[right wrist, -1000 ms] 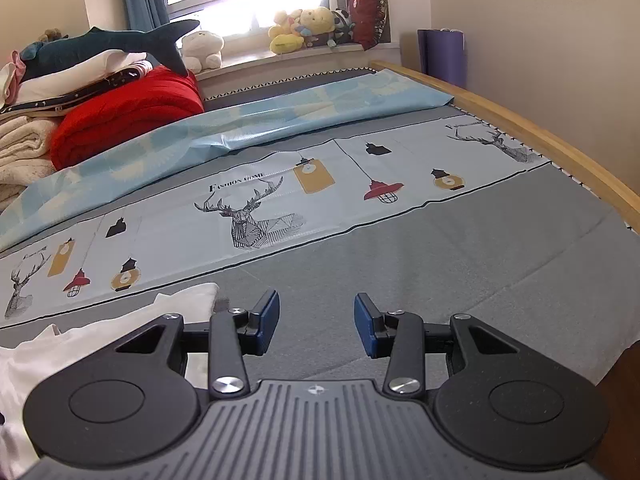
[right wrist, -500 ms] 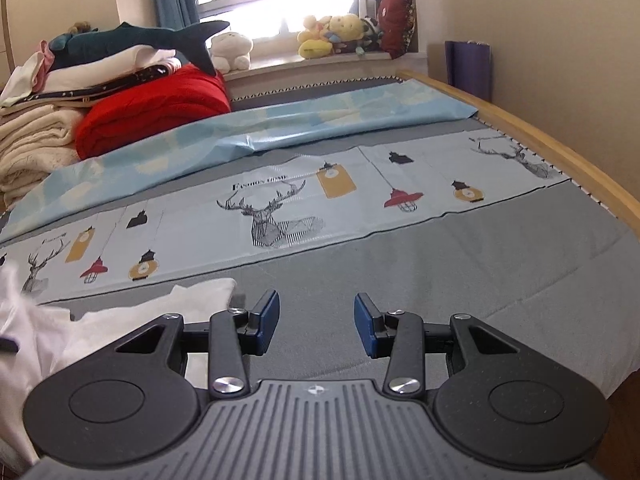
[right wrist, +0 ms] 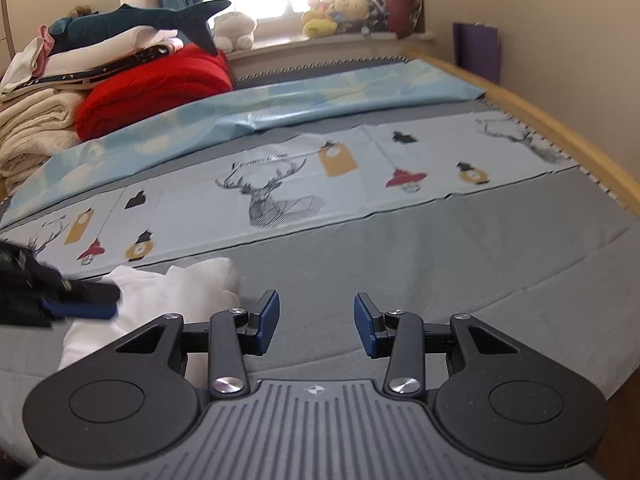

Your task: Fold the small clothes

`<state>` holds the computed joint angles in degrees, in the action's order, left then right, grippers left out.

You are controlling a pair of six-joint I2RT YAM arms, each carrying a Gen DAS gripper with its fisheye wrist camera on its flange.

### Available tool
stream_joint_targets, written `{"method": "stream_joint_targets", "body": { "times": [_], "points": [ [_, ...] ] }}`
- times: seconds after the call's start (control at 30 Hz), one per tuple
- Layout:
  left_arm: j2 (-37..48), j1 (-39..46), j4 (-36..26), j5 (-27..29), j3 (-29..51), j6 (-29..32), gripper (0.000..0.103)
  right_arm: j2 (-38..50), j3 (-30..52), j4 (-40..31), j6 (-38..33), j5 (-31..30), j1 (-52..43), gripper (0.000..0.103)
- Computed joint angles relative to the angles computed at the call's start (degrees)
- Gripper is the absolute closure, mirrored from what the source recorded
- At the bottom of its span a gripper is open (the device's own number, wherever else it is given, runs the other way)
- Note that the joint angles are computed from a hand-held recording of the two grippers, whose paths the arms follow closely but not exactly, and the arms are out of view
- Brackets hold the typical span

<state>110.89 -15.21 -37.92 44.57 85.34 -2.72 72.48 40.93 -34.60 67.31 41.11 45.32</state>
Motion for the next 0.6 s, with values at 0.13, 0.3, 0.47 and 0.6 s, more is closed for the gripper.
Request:
{"method": "stream_joint_targets", "body": {
  "times": [0.13,0.3,0.47,0.6],
  "points": [
    [2.35,2.27,-6.88,-6.21,3.66,7.05,0.075,0.89,-1.48,8.16,-3.88,-9.17,-3.29,0.056],
    [3.85,4.24,-12.93,-11.78,3.71,18.29,0.075,8.82,1.4,14.61,-7.28,-22.11,-6.21,0.056],
    [3.31,4.61,-13.48,-14.22,-0.92,26.55,0.075,16.22,4.8,16.04,-2.85,-28.7,-8.66,0.056],
    [3.86,4.16,-11.59,-18.39,-3.85,29.32,0.075,18.94,4.72,19.6,-0.38,-35.51,-10.13,0.056]
  ]
}}
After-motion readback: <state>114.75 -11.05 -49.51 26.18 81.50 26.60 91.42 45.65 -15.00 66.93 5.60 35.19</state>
